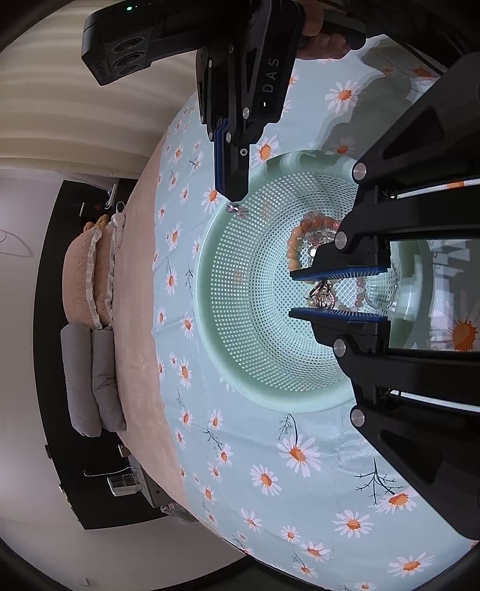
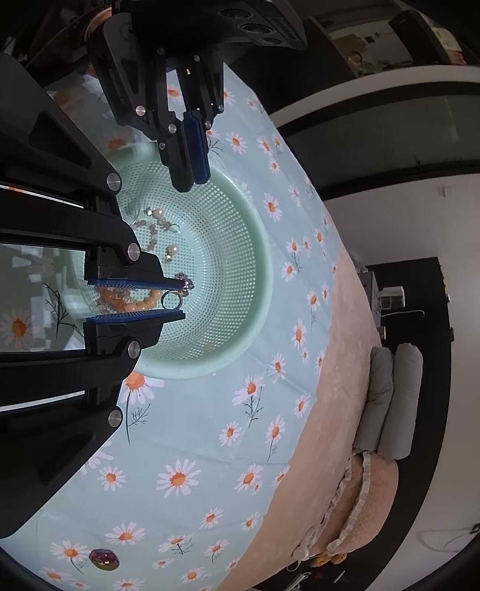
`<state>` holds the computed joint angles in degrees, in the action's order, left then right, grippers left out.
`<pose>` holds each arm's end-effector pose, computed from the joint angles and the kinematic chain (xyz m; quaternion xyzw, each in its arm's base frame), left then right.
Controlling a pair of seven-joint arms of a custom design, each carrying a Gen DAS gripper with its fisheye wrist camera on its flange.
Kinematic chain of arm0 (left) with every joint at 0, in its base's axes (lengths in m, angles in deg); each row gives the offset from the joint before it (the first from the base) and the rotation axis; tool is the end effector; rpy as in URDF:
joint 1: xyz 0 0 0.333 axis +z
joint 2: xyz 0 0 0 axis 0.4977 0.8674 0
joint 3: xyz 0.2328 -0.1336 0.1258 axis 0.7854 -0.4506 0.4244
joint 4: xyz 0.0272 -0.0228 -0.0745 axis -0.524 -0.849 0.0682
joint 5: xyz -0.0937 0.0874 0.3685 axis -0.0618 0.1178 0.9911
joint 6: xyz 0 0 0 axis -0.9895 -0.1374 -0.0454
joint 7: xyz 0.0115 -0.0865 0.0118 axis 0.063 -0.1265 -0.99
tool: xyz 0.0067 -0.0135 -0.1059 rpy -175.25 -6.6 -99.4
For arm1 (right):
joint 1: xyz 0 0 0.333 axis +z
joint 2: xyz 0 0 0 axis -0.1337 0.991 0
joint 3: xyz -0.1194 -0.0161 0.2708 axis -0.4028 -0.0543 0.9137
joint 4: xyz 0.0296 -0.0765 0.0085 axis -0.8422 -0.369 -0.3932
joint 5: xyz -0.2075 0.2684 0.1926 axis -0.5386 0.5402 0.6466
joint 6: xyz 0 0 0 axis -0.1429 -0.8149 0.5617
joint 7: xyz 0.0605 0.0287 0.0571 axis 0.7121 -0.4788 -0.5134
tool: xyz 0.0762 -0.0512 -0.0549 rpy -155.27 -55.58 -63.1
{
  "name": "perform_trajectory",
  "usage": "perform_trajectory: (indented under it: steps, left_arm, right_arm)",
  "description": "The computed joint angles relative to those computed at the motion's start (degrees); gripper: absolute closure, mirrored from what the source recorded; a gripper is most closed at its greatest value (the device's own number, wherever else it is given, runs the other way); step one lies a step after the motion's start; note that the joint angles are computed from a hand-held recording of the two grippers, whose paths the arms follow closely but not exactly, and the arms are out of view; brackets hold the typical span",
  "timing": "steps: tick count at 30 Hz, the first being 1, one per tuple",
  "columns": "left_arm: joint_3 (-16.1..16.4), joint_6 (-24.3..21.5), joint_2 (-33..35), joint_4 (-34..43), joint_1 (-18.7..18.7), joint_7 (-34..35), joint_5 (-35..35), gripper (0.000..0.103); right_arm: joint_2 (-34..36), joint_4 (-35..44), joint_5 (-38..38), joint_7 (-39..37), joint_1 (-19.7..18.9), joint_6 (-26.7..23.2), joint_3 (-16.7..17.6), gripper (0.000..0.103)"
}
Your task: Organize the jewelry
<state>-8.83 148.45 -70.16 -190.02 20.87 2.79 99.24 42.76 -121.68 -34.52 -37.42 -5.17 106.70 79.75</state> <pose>0.5204 -0.2316 0.5167 -0.7114 0.5635 -0.2816 0.3117 0.6751 0.1087 0.5321 -0.8908 0.2342 -0.0597 0.3848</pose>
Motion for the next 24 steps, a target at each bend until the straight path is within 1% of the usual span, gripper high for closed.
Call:
perform_trajectory:
  steps: [7,8,9,11,12,13,14,15,16,17,18,21,24]
  left_arm:
    - [0.29,-0.12,0.45,0.43,-0.04,1.40,-1.47,0.088]
    - [0.29,-0.34,0.41,0.46,-0.02,1.26,-1.53,0.081]
    - [0.13,-1.32,0.38,0.66,-0.06,0.87,-1.28,0.072]
    - [-0.21,-2.46,-0.09,0.60,0.01,-1.35,0.84,0.025]
    - [-0.48,-2.77,-0.60,0.29,0.11,-3.54,2.95,0.019]
    - [-0.68,-2.80,-1.07,0.01,0.17,-5.05,4.52,0.017]
    - [-0.78,-3.19,-1.32,0.00,0.12,-5.33,4.87,0.015]
    - [-0.99,-4.21,-1.35,0.30,0.00,-5.32,5.00,0.008]
    - [-1.29,-5.54,-1.40,0.60,-0.14,-5.64,5.56,0.006]
    - [-1.40,-6.34,-1.53,0.68,-0.30,-5.51,5.68,0.006]
    - [-1.49,-7.11,-1.57,0.83,-0.50,-5.22,5.50,0.006]
    - [-1.76,-9.16,-1.84,0.93,-1.06,-4.81,5.01,0.006]
    - [-1.80,-8.62,-2.63,0.08,-1.27,-5.17,4.98,0.006]
  right_arm:
    - [0.70,0.66,-0.71,0.63,-0.03,0.30,-0.04,0.091]
    - [0.87,0.92,-0.75,0.92,-0.11,0.18,-0.06,0.091]
    - [0.94,0.98,-0.88,1.35,-0.10,0.50,-0.14,0.089]
    - [1.10,1.19,-0.95,1.86,-0.30,0.75,-0.20,0.072]
    - [0.88,0.87,-0.43,1.51,-0.60,0.86,-0.10,0.052]
    - [0.36,0.12,0.53,0.56,-1.04,1.22,0.03,0.042]
    - [-0.15,-0.61,0.86,-0.05,-1.14,1.95,-0.03,0.041]
    - [-0.52,-1.13,0.53,0.04,-0.97,2.85,-0.25,0.036]
    - [-0.84,-1.62,0.19,0.34,-0.82,3.86,-0.49,0.024]
    - [-1.20,-2.10,0.57,0.19,-0.99,4.55,-0.60,0.020]
    - [-1.38,-2.29,1.24,0.08,-1.31,4.91,-0.67,0.018]
    - [-1.48,-2.05,2.03,0.93,-2.24,4.79,-1.23,0.016]
    - [-1.33,-1.41,2.83,1.32,-3.43,3.82,-1.61,0.016]
